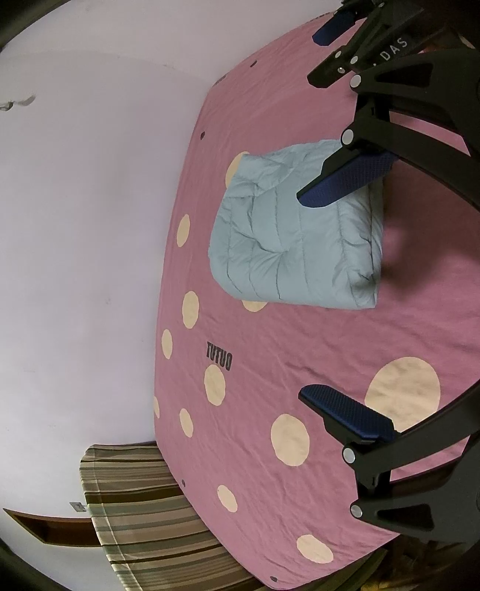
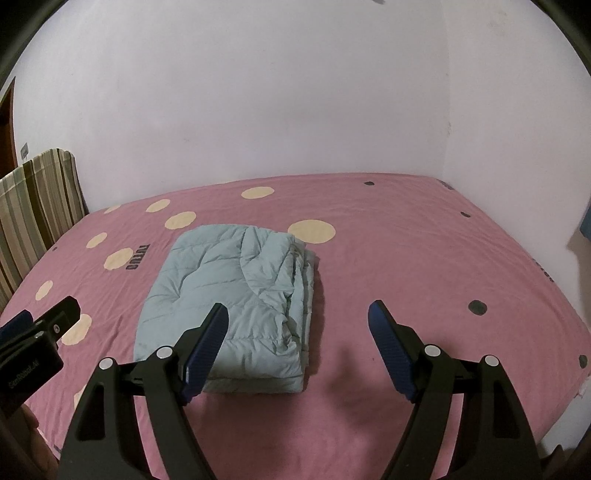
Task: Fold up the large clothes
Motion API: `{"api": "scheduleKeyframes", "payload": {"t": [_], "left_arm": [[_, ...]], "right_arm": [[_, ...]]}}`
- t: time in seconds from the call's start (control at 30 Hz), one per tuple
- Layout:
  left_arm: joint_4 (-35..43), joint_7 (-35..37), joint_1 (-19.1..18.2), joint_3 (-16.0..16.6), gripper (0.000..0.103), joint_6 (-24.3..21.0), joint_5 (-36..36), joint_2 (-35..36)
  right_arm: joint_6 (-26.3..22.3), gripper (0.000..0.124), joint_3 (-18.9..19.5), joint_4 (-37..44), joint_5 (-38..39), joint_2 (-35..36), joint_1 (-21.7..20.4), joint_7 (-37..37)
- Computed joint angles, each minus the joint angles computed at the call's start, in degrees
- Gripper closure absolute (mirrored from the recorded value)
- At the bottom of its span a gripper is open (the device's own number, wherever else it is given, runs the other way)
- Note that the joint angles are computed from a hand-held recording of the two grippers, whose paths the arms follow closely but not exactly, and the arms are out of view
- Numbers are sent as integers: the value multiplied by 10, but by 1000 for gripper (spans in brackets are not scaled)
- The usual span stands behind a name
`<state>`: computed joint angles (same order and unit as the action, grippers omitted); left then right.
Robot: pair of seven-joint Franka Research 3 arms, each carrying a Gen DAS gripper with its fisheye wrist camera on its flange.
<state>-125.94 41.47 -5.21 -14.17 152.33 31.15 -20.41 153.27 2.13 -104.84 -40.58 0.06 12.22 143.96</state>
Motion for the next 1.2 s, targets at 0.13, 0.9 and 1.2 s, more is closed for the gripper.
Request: {"api": "scheduleKeyframes", "payload": {"t": [0.13, 0.9, 1.2], "left_arm": [[-1, 0, 0, -1, 6, 2, 2, -3], [-1, -12, 1, -5, 6, 7, 11, -6], [-7, -24, 5, -9, 6, 15, 20, -17]], "right_arm": [[-1, 47, 1, 0, 0, 1, 1, -2], [10, 42, 2, -6, -2, -3, 1, -7], [16, 42, 4, -11, -6, -8, -2, -6]]}}
